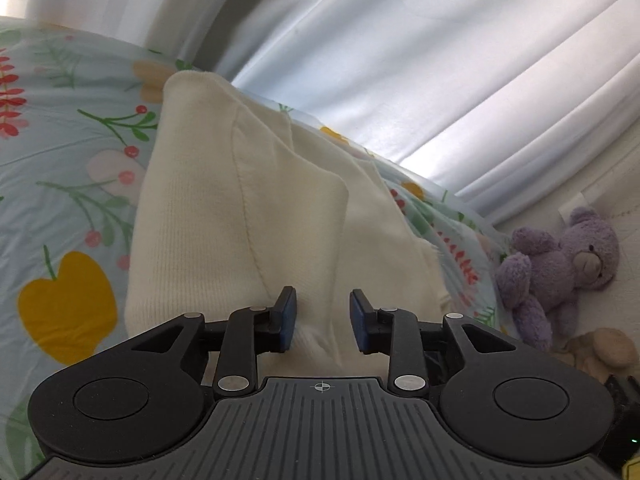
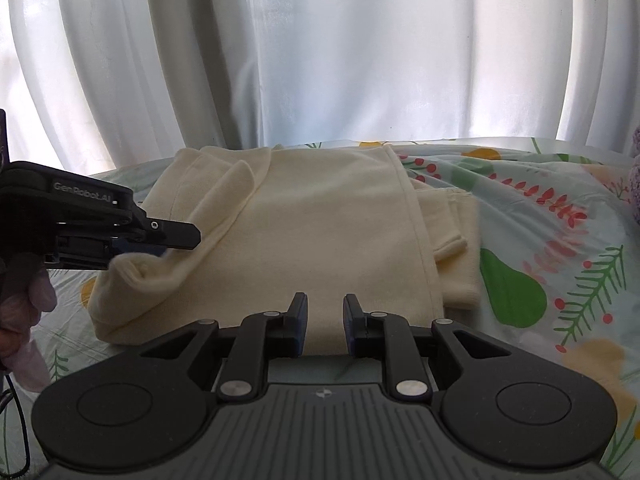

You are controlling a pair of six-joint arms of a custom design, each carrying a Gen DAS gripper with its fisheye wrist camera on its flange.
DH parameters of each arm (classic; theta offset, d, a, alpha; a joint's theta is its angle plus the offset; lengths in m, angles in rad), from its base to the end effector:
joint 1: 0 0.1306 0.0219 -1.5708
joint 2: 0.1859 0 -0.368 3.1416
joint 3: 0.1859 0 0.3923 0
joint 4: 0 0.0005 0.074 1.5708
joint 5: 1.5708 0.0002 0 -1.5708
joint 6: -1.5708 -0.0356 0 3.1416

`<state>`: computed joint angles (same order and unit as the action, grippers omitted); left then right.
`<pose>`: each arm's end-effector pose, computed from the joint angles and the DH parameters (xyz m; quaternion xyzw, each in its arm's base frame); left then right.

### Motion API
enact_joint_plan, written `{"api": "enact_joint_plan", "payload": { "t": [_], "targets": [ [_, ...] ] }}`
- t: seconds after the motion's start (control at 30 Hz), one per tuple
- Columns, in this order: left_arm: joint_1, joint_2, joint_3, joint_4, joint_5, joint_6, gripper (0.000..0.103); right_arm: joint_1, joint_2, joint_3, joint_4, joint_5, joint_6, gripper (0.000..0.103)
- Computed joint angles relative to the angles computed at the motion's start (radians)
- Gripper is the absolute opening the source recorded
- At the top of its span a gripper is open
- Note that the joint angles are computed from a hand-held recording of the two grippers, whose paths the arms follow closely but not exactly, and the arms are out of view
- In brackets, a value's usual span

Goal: Fold small clothes

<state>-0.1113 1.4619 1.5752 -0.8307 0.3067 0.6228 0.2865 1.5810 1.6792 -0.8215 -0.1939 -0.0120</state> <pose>0.5167 -0.0691 0.4707 -0.1664 0.8864 -0.2766 0.3319 0.5407 0.1659 0.4578 -0.1636 0.8933 0.1481 0.3916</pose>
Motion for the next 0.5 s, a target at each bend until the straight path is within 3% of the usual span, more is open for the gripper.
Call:
{"api": "enact_joint_plan", "payload": {
  "t": [0.13, 0.27, 0.33, 0.5],
  "targets": [
    [0.007, -0.080, -0.039, -0.001, -0.081, -0.023, 0.039, -0.004, 0.012, 0.014, -0.001, -0.022, -0.006, 0.021],
    [0.016, -0.071, -0.027, -0.077, -0.162, -0.066, 0.039, -0.002, 0.031, 0.045, -0.021, -0.054, -0.022, 0.022],
    [0.019, -0.051, -0.024, -0.096, -0.124, -0.086, 0.039, 0.002, 0.042, 0.061, -0.027, -0.064, -0.019, 0.023],
    [0.000, -0.048, -0.057, -0.058, -0.095, -0.071, 0.040, 0.005, 0.099, 0.140, -0.047, -0.123, -0.001, 0.030]
  ]
}}
